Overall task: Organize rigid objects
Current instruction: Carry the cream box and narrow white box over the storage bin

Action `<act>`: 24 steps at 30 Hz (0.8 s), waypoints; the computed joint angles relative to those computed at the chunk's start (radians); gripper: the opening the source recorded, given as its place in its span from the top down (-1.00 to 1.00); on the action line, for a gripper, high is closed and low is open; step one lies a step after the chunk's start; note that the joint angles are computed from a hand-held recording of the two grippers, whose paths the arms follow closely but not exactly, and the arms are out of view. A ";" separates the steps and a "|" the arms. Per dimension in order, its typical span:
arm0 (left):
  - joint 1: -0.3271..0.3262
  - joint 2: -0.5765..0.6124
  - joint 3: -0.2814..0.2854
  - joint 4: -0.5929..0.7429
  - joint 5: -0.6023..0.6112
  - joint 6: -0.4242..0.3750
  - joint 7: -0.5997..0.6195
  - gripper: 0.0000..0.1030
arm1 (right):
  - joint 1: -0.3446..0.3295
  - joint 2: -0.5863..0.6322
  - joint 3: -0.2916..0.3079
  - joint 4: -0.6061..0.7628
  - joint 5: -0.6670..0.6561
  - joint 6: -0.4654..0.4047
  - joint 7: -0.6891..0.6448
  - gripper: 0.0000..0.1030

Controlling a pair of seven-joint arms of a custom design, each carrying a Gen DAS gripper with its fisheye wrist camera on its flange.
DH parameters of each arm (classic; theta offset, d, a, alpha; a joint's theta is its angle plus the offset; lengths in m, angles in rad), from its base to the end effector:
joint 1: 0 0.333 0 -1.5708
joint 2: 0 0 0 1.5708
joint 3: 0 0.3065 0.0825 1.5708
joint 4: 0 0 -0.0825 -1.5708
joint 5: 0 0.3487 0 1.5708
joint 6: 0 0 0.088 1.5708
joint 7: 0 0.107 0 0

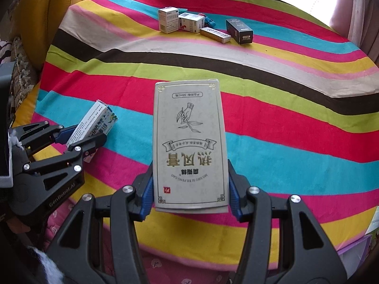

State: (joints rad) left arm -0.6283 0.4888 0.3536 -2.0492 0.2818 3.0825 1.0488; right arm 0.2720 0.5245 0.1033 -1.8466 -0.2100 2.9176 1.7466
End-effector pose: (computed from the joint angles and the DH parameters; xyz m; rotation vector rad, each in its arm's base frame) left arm 0.5773 -0.2036 0.2896 -1.7645 1.9821 -0.5670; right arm 0.6095 0.2450 0.3198 -2.1856 1.5082 -0.4315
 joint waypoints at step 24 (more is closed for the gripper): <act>-0.257 -0.087 0.149 -0.131 -0.099 0.108 0.147 0.51 | 0.124 -0.250 -0.207 -0.327 -0.316 0.110 0.362 -0.08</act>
State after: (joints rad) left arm -0.8857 0.4018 0.5022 -2.1797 0.1824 3.1903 1.1958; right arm 0.3960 0.2745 -0.1036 -2.1734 -0.5261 3.0277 2.1084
